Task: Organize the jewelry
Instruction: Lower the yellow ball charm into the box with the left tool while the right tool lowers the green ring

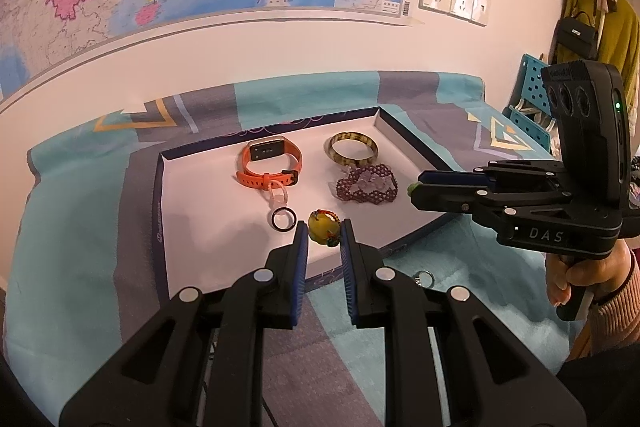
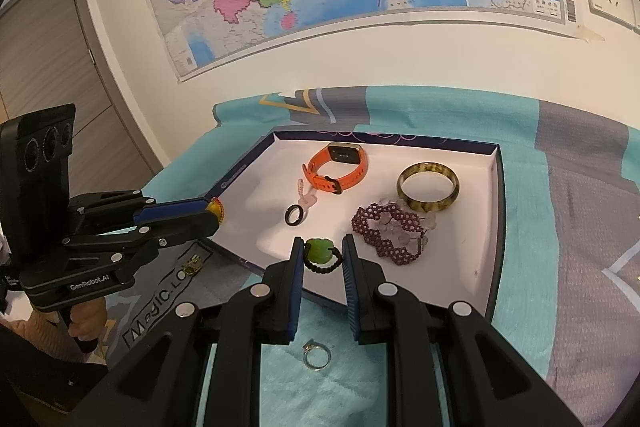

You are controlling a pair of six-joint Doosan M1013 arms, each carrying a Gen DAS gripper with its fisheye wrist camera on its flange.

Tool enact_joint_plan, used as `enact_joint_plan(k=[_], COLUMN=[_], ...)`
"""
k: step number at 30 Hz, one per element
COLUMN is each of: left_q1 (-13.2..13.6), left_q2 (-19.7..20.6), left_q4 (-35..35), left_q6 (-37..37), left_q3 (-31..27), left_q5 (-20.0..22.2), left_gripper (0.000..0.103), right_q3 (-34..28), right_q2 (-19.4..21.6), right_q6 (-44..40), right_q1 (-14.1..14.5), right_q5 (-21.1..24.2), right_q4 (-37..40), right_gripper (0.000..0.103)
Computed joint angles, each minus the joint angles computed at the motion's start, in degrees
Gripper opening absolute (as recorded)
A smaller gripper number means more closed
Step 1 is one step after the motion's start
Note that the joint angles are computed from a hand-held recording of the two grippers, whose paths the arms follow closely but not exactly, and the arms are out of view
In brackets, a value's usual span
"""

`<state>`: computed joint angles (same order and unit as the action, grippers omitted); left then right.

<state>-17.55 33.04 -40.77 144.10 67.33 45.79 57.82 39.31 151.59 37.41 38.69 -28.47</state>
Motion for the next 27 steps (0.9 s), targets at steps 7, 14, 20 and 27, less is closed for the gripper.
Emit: enact_joint_plan(k=[7,14,20,27], left_q1=[-0.2,-0.3,-0.4,-0.5], left_q2=[0.6,1.1,1.7,2.0], left_q4=[0.8,1.4,2.3,3.0], left_q6=[-1.2,-2.1,-3.2,-3.9], left_q3=[-0.7,-1.3,-2.1,-2.6], left_q5=[0.0,0.2,0.4,0.6], left_gripper=[0.017,0.017,0.017,0.017], right_q3=[-0.4,-0.8,-1.3,-1.5], right_q2=[0.4,0.7,1.0,1.3], right_q6=[0.0,-0.1,-0.6,-0.4], right_q1=[-0.2,-0.5,-0.7,-0.9], right_q5=[0.4,0.6,1.0,1.2], right_q4=[0.2,0.6,1.1,1.5], right_gripper=[0.017,0.017,0.017,0.017])
